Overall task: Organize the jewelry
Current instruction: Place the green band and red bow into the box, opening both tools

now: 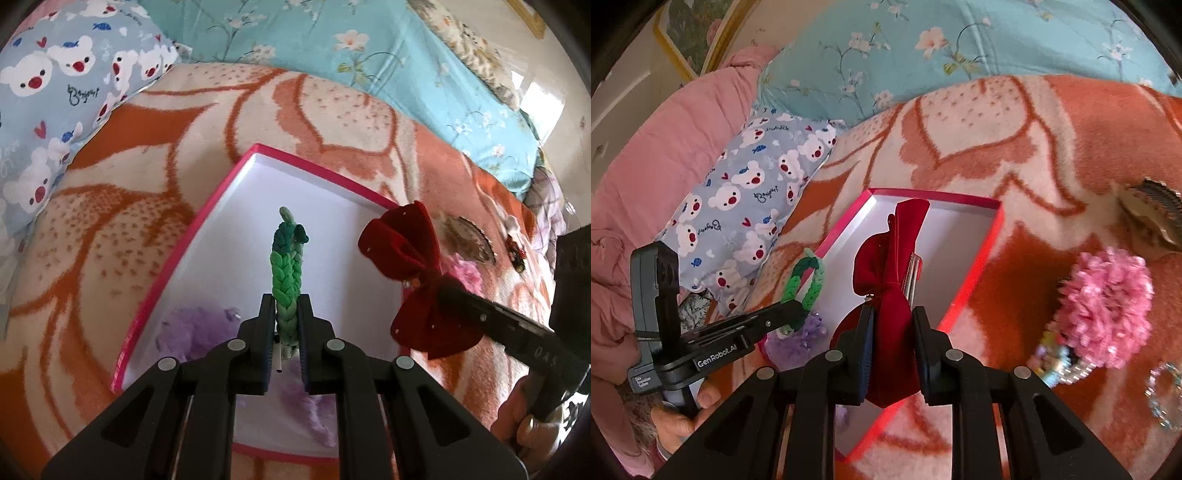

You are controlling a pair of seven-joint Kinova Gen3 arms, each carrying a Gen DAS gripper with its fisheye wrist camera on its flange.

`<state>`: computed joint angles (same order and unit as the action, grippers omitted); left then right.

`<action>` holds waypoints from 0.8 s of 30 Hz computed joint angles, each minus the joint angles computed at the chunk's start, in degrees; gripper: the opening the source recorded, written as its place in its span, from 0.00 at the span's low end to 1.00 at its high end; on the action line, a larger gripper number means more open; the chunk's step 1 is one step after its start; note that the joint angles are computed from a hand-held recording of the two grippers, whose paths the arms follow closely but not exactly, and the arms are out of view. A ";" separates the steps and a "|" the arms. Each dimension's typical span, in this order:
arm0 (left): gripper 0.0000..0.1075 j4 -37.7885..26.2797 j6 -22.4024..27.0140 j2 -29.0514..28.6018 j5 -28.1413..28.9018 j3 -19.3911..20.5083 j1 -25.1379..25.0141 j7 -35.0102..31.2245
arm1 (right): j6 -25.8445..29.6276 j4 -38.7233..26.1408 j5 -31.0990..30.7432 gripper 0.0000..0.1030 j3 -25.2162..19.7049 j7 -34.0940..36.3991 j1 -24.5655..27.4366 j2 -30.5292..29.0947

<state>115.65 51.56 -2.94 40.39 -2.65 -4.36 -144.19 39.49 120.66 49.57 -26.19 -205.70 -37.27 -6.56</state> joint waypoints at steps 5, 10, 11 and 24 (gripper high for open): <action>0.09 -1.67 -1.88 3.11 -1.41 0.76 -0.32 1.45 | -4.22 -1.21 0.81 0.19 2.73 1.85 -0.01 4.19; 0.09 -2.69 -2.80 5.55 -2.58 1.68 -0.96 2.94 | -7.03 -2.01 0.62 0.20 6.21 3.47 -1.70 7.67; 0.09 -2.83 -2.67 5.97 -2.74 1.86 -1.13 3.03 | -7.44 -2.07 0.37 0.20 6.84 3.91 -2.06 8.13; 0.09 -1.99 -5.38 6.46 -5.38 3.52 -1.03 5.22 | -7.01 -3.19 -2.68 0.23 10.54 7.83 -4.74 10.08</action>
